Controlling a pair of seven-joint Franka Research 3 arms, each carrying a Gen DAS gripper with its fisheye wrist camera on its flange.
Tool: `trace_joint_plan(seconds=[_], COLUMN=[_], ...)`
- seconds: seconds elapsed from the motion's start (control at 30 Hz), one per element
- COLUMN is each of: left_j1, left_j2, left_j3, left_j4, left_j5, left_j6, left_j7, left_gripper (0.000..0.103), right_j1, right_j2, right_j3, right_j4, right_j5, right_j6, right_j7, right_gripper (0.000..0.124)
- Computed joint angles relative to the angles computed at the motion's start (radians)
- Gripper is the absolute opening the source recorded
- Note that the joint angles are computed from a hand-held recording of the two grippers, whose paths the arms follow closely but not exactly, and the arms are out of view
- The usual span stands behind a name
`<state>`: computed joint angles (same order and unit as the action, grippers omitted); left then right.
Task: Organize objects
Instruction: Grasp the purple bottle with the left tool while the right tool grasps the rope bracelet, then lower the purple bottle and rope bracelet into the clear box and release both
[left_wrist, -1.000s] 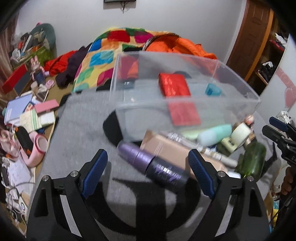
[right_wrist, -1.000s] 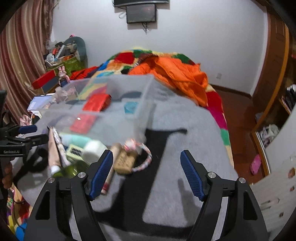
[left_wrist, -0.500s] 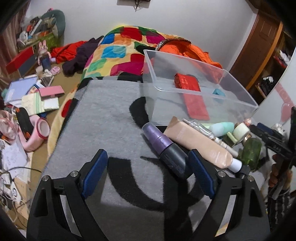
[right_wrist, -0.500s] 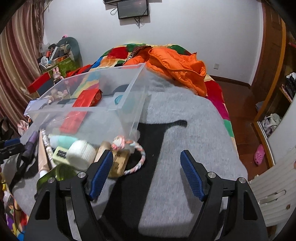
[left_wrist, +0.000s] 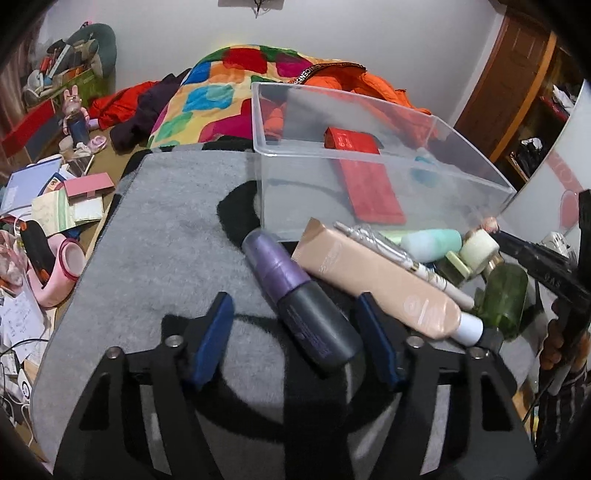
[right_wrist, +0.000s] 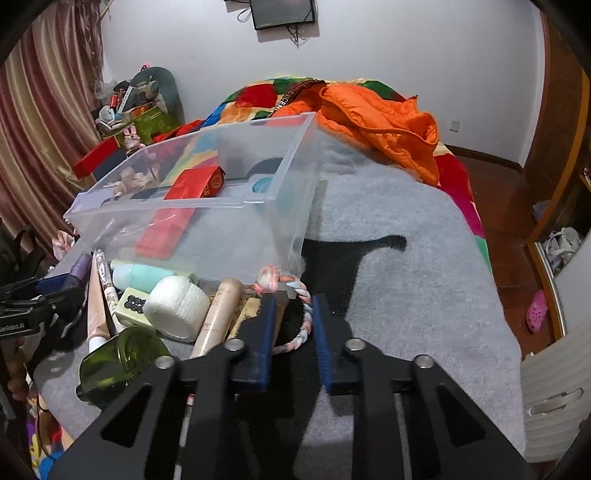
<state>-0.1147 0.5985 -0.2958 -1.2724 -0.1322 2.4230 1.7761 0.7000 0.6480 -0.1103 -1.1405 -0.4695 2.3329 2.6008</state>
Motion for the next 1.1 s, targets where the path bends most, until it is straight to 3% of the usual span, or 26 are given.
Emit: trace_joint_plan(seconds=[0.07, 0.13, 0.3, 0.47, 0.63, 0.8, 0.87, 0.9, 0.97, 1.03, 1.1], left_j1=[0.016, 0.034, 0.026, 0.031, 0.035, 0.021, 0.007, 0.002, -0.008, -0.015, -0.007], left_j2=[-0.014, -0.026, -0.072, -0.112, -0.118, -0.093, -0.079, -0.077, -0.071, -0.073, -0.076], left_j3=[-0.011, -0.026, -0.004, -0.002, 0.001, 0.01, 0.017, 0.021, 0.028, 0.034, 0.025], left_j4=[-0.024, -0.04, -0.109, -0.165, -0.165, -0.126, -0.113, -0.116, -0.119, -0.127, -0.134], left_j5=[-0.018, -0.048, -0.033, -0.024, -0.023, -0.007, 0.012, 0.022, 0.044, 0.064, 0.064], left_j6=[0.009, 0.007, 0.054, 0.079, 0.058, 0.034, 0.041, 0.054, 0.085, 0.11, 0.119], left_j7=[0.018, 0.038, 0.036, 0.048, 0.061, 0.056, 0.041, 0.033, 0.012, -0.007, -0.009], left_gripper=[0.052, 0.036, 0.026, 0.026, 0.026, 0.037, 0.04, 0.04, 0.039, 0.025, 0.025], right_j1=[0.004, 0.015, 0.039, 0.021, 0.015, -0.007, -0.009, -0.012, -0.007, 0.014, 0.025], right_j2=[-0.011, -0.017, -0.075, -0.075, -0.011, 0.066, 0.077, 0.075, 0.059, 0.029, -0.002], right_j3=[-0.003, -0.012, -0.027, 0.01, 0.01, 0.011, 0.005, 0.008, 0.001, -0.018, -0.023], right_j4=[-0.018, -0.024, -0.098, -0.068, 0.03, 0.132, 0.14, 0.133, 0.102, 0.053, 0.008], right_j5=[-0.006, -0.023, -0.098, -0.104, -0.075, -0.019, -0.005, 0.006, 0.012, -0.015, -0.037], right_j6=[0.014, 0.014, 0.048, 0.0, -0.082, -0.127, -0.114, -0.099, -0.072, -0.053, -0.031], right_j7=[0.012, 0.032, 0.107, 0.055, -0.009, -0.079, -0.09, -0.096, -0.086, -0.054, -0.023], right_gripper=[0.008, 0.006, 0.005, 0.006, 0.029, 0.029, 0.019, 0.009, 0.009, 0.006, 0.005])
